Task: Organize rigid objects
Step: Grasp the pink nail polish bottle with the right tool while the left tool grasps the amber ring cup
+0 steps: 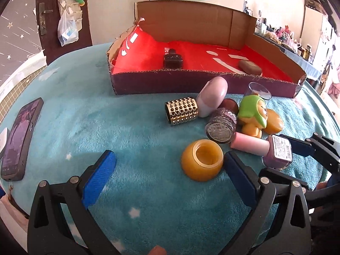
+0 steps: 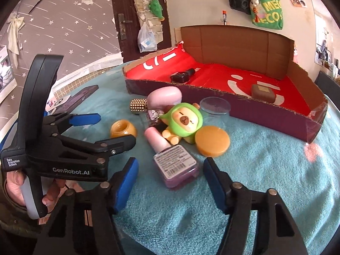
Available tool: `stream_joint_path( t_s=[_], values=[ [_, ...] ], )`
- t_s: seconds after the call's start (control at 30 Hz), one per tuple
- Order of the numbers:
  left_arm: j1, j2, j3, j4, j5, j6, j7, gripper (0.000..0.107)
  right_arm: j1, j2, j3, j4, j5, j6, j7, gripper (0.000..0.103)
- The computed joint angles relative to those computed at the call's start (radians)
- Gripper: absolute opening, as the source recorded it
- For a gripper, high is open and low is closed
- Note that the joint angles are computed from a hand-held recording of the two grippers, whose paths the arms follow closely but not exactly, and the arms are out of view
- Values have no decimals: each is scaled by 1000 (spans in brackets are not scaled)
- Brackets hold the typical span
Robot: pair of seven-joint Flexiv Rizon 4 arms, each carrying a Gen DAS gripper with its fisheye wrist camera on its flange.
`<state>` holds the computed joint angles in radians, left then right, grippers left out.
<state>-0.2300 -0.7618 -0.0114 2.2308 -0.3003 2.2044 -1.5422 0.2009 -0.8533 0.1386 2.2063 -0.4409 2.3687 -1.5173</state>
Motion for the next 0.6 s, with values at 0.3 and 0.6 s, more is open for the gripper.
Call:
stream_joint_path(
  t_s=[0.3,0.6],
  values=[
    [-16,-22,8,-16,-5,41,22,79,70,-9,-29,4,68,35,-120,49],
    [31,-16,-23,-5,60,61,28,35,80,-25,-21,-10,107,60,-120,45]
  ],
)
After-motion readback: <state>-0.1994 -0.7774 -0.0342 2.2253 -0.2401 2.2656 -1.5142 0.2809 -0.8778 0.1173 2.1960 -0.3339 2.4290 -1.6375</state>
